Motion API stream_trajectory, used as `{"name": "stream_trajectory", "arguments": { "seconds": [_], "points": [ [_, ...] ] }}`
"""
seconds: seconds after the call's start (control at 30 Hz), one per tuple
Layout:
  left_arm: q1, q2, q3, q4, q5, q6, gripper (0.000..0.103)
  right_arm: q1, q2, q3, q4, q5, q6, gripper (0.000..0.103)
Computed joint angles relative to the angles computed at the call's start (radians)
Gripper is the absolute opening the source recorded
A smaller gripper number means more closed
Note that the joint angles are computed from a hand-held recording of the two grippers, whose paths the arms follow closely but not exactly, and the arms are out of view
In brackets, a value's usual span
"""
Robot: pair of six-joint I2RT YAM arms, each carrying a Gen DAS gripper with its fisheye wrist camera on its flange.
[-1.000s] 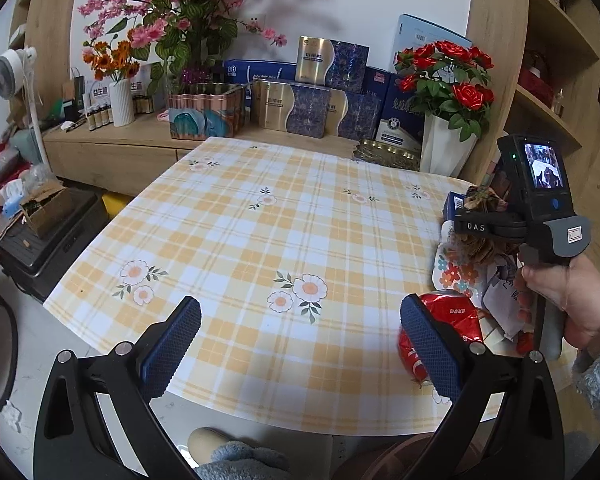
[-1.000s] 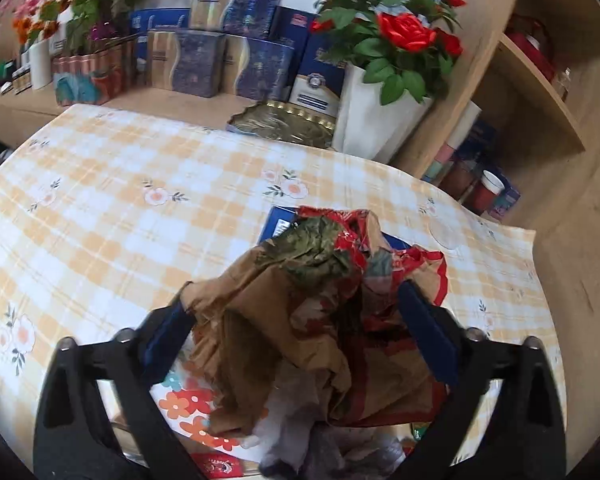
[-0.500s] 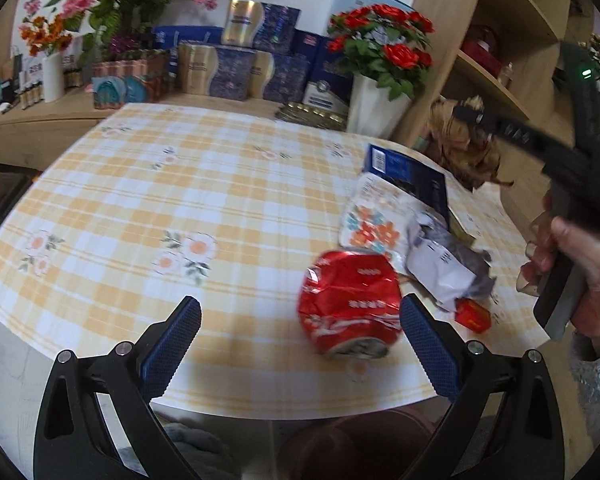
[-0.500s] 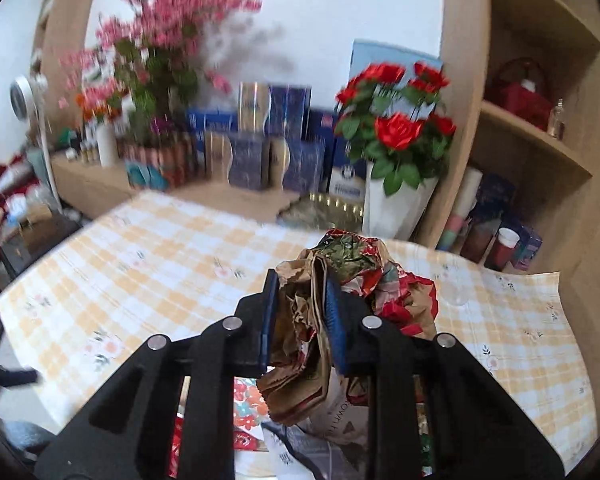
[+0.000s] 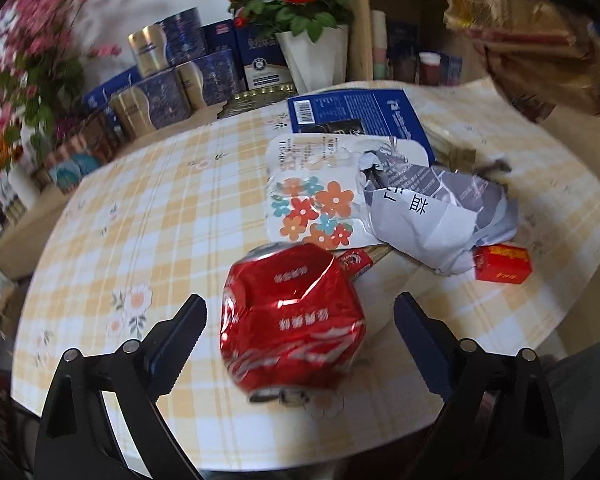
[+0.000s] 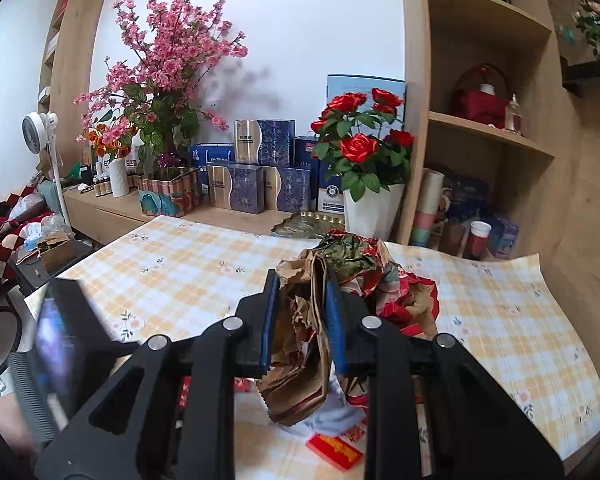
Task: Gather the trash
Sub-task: 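Grasp the crushed red can with the left gripper while the right gripper holds the bag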
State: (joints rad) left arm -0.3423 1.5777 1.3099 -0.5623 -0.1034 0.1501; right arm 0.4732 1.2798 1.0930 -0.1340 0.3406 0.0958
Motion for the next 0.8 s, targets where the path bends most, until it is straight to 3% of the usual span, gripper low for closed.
{"name": "stream_trajectory", "arguments": {
  "seconds": [0.13, 0.27, 0.33, 0.37, 0.53, 0.6, 0.7, 0.8],
  "points": [
    [-0.018, 0.131, 0.108, -0.057, -0.093, -0.013, 0.093, -0.028, -0.06, -0.067, 0.006, -0.03, 0.041, 0.025],
    [0.048, 0.18, 0.179, -0.132, -0.008, -0.074, 0.092, -0.049, -0.1, -0.109, 0.015, -0.051, 0.059, 0.025],
    [0.089, 0.192, 0.203, -0.168, 0.071, -0.105, 0.083, -0.055, -0.114, -0.121, 0.018, -0.058, 0.063, 0.025],
    [0.117, 0.204, 0.224, -0.198, 0.117, -0.118, 0.072, -0.057, -0.122, -0.13, 0.021, -0.061, 0.067, 0.025],
    [0.254, 0.207, 0.263, -0.258, 0.336, -0.153, 0.051, -0.06, -0.146, -0.145, 0.026, -0.075, 0.08, 0.025],
    [0.291, 0.195, 0.273, -0.268, 0.403, -0.146, 0.036, -0.054, -0.158, -0.152, 0.026, -0.072, 0.081, 0.025],
    [0.3, 0.167, 0.29, -0.271, 0.405, -0.129, 0.017, -0.04, -0.169, -0.153, 0.018, -0.062, 0.083, 0.025],
    [0.33, 0.149, 0.306, -0.288, 0.44, -0.114, 0.01, -0.027, -0.175, -0.147, 0.007, -0.054, 0.086, 0.025]
  ]
}}
